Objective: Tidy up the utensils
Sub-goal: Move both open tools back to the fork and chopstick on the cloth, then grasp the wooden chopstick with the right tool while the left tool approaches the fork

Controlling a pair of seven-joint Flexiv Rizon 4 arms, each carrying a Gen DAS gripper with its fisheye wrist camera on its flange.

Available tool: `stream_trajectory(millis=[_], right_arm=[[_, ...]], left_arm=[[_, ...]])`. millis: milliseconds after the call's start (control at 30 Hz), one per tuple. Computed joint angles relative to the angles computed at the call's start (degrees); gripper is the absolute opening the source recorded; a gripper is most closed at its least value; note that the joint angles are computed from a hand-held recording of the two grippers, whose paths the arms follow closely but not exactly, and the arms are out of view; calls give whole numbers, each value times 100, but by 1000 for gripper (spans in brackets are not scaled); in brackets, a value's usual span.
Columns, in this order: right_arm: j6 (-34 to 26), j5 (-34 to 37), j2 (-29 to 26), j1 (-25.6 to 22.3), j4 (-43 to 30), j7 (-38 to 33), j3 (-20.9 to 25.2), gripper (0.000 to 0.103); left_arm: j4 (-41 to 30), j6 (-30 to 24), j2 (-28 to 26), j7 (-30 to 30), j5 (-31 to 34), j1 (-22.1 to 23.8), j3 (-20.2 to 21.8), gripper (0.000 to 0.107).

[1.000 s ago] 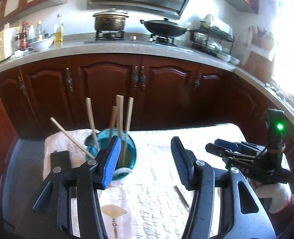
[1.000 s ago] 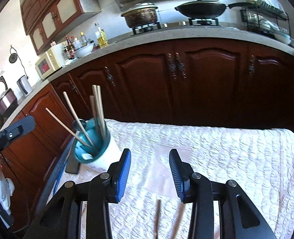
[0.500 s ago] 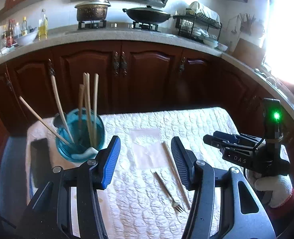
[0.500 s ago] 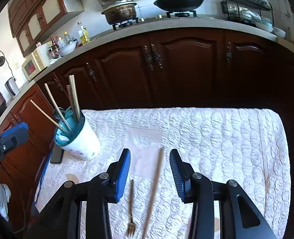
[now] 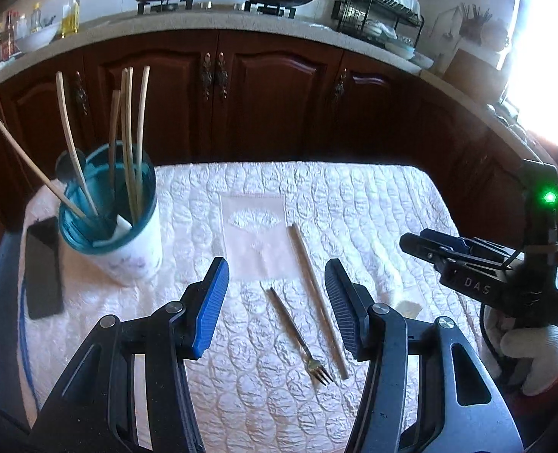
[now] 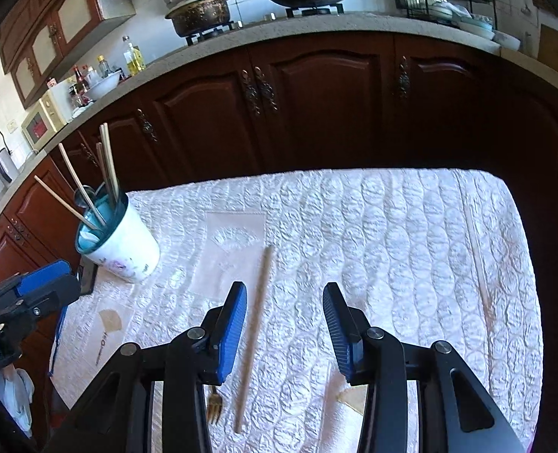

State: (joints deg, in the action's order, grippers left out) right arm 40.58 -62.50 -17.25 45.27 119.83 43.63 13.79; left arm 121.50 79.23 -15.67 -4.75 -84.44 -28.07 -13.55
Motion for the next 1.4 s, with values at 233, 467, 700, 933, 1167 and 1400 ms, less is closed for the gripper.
stream_trajectory(millis=[233,467,700,933,1167,1400], right_arm=[[79,56,12,-23,118,154,17,40],[124,115,-28,-22,146,183,17,41],[261,116,-46,-51,243,285,-8,41],[750,-72,-148,-187,405,586,-118,41],[1744,-782,-541,-483,331,823,-456,41],[2545,-882,-1179,-707,-206,193,-882,35]], left_arm=[[21,27,-135,-253,202,38,-18,53],[52,106,-230,-356,303,98,-84,53],[59,45,-435,-879,803,266,-100,53],[26,13,-711,-1478,1397,604,-250,53],[-76,-119,-1026,-2196,2281,942,-425,53],[-235,-284,-1282,-2893,3178,1206,-617,53]])
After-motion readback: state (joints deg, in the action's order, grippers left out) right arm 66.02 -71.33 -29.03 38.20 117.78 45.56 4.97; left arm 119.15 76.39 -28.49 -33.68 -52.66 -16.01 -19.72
